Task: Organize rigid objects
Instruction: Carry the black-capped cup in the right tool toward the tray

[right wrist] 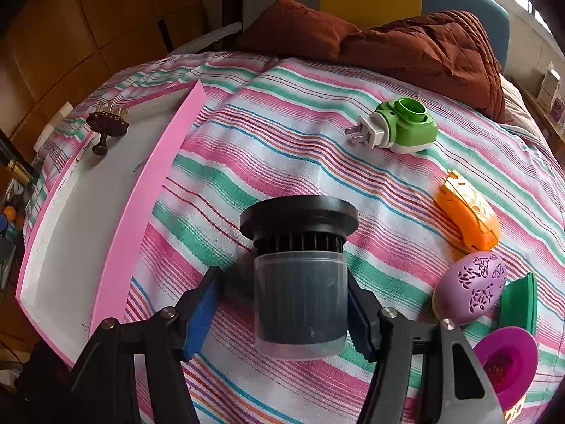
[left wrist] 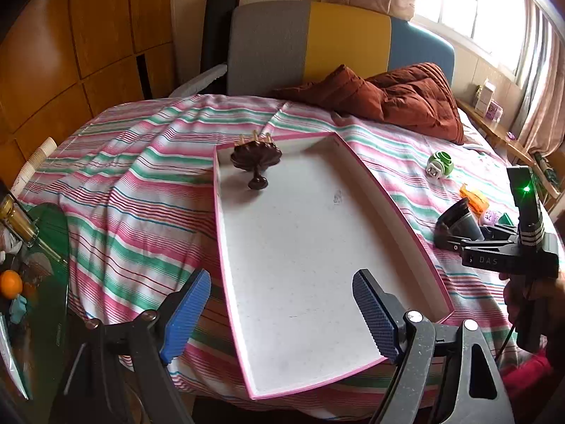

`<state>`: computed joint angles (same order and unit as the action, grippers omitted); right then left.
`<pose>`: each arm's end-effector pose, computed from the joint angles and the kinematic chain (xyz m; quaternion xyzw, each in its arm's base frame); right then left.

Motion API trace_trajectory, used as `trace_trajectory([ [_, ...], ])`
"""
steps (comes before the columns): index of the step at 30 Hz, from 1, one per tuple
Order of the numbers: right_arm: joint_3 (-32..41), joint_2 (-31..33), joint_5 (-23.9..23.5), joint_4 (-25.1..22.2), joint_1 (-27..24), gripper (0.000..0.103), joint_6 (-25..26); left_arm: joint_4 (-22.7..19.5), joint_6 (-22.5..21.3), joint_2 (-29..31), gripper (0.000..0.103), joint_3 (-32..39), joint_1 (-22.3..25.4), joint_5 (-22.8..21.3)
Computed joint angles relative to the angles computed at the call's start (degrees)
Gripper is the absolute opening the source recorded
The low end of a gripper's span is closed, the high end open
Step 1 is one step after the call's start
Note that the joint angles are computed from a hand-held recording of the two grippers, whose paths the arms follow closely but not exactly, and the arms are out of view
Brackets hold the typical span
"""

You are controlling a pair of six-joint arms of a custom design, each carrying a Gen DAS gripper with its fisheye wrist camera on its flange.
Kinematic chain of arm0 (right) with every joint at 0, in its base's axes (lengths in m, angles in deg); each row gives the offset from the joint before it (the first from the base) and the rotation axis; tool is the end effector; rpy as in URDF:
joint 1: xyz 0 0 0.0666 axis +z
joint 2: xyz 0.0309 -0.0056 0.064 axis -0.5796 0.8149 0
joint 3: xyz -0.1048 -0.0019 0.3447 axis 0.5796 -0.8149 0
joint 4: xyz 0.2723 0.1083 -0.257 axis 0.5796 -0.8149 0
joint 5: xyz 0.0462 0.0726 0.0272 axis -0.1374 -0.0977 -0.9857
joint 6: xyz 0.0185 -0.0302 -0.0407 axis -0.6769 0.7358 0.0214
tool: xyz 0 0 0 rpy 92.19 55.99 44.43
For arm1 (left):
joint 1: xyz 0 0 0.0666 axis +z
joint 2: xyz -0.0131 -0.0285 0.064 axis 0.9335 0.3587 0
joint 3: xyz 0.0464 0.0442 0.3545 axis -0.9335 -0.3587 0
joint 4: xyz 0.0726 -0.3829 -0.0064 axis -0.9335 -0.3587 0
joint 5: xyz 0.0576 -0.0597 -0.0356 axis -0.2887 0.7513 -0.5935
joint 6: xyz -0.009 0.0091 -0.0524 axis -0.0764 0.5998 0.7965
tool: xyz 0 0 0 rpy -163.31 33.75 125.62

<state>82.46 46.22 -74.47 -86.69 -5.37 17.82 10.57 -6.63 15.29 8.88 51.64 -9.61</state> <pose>0.5625 0.3190 0.2977 -0.0173 0.9638 0.0590 0.2594 0.5185 -0.1616 0.3465 0.0919 0.9334 -0.0582 0.3419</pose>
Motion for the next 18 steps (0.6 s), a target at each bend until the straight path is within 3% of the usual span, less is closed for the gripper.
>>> trace_trajectory([
  [6,-0.36,-1.07,1.40,-0.35,-0.37,0.065,-2.45,0.32,0.82,-0.60,0.087,-0.97,1.38,1.70],
  [10,4.41,1.48,2.43,-4.51,-0.60,0.065,-2.32,0.47,1.56,-0.96,0.087,-1.41,2.05,2.61],
  [13,9.11,4.35,3.75,-9.53,-0.21,0.044,-2.79,0.79,1.41,-1.46,0.087,-1.85,2.35,2.47],
  [18,11.30,5.85,7.08,-12.16,1.86,0.044,-2.95,1.83,1.75,-2.27,0.091,-2.57,2.81,1.11],
])
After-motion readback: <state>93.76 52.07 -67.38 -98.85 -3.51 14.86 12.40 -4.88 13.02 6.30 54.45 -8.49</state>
